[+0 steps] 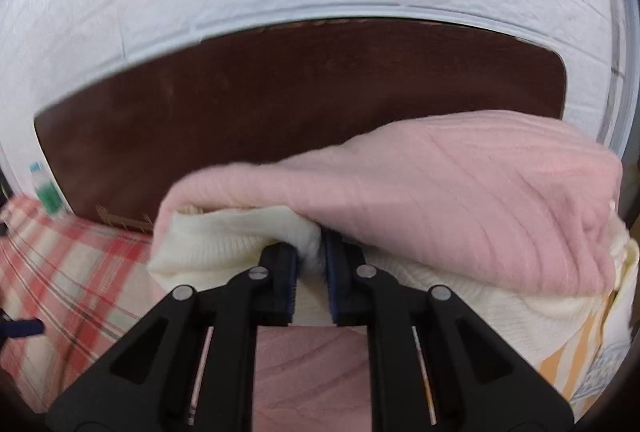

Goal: Fold clothes
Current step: 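Grasp the cream knit cardigan in the pile with the right gripper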

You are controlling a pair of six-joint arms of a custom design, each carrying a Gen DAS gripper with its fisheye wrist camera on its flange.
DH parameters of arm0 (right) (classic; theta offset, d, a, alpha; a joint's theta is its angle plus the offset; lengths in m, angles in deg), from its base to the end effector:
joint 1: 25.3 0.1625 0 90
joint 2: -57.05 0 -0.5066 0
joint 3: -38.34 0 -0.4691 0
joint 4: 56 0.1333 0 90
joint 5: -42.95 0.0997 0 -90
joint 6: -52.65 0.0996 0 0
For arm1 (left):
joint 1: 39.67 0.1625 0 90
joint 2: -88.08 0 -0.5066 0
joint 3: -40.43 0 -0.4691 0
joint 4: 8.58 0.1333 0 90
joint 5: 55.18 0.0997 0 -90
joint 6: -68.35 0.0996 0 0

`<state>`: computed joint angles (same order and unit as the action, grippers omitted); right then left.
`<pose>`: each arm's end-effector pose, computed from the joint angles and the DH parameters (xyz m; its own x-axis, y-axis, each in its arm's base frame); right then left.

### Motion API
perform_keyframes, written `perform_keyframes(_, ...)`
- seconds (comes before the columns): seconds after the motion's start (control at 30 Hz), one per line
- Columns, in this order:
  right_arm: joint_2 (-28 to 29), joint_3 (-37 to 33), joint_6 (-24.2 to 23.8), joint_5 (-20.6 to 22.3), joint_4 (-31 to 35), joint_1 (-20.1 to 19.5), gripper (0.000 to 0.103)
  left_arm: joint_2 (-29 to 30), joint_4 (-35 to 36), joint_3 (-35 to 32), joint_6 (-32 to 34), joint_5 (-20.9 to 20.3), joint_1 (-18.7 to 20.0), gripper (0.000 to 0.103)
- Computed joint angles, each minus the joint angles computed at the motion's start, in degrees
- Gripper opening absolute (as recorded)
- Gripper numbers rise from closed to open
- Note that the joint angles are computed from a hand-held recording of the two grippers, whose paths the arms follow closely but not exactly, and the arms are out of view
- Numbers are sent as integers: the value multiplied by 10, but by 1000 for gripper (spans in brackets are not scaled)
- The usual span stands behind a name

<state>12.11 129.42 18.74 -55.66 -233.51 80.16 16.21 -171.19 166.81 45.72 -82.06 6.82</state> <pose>0.3336 -0.7622 0.1741 -0.7012 -0.5431 0.4620 -0.7124 0.5064 -0.4858 -0.2098 -0.5437 0.2502 -0.7306 -0.1634 -0.6630 0.4044 0.6787 -0.6130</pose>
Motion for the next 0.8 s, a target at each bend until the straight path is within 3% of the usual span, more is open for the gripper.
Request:
perform_keyframes(0.13, -64, 31, 78, 114, 11, -31, 9, -2, -24, 4, 22, -2, -5, 102)
perform_keyframes(0.27, -121, 60, 111, 183, -3, -47, 5, 1, -48, 6, 45, -4, -11, 102)
perform_keyframes(0.37, -156, 76, 109, 217, -11, -48, 5, 3, -54, 5, 53, -6, -15, 102)
perform_keyframes(0.4, -166, 81, 92, 208, -12, -44, 5, 4, -53, 5, 54, -7, -17, 102)
perform_keyframes(0.5, -171, 93, 6, 83, -36, -16, 6, 6, -61, 6, 58, -12, -22, 102)
perform_keyframes(0.57, -162, 95, -33, 38, -11, -15, 7, 7, -61, 7, 58, -11, -25, 102)
perform_keyframes(0.6, -155, 97, -43, 10, 0, -15, 11, 7, -58, 7, 55, -12, -27, 102)
perform_keyframes(0.67, -139, 106, -43, -31, 11, -20, 48, 7, -49, 7, 51, -10, -29, 102)
perform_keyframes(0.7, -134, 112, -27, -32, 9, -27, 87, 8, -47, 7, 51, -9, -31, 102)
perform_keyframes(0.73, -133, 120, -4, -18, 7, -37, 95, 7, -42, 6, 50, -8, -32, 102)
perform_keyframes(0.8, -124, 122, 39, 12, -4, -52, 95, 7, -38, 6, 48, -5, -33, 102)
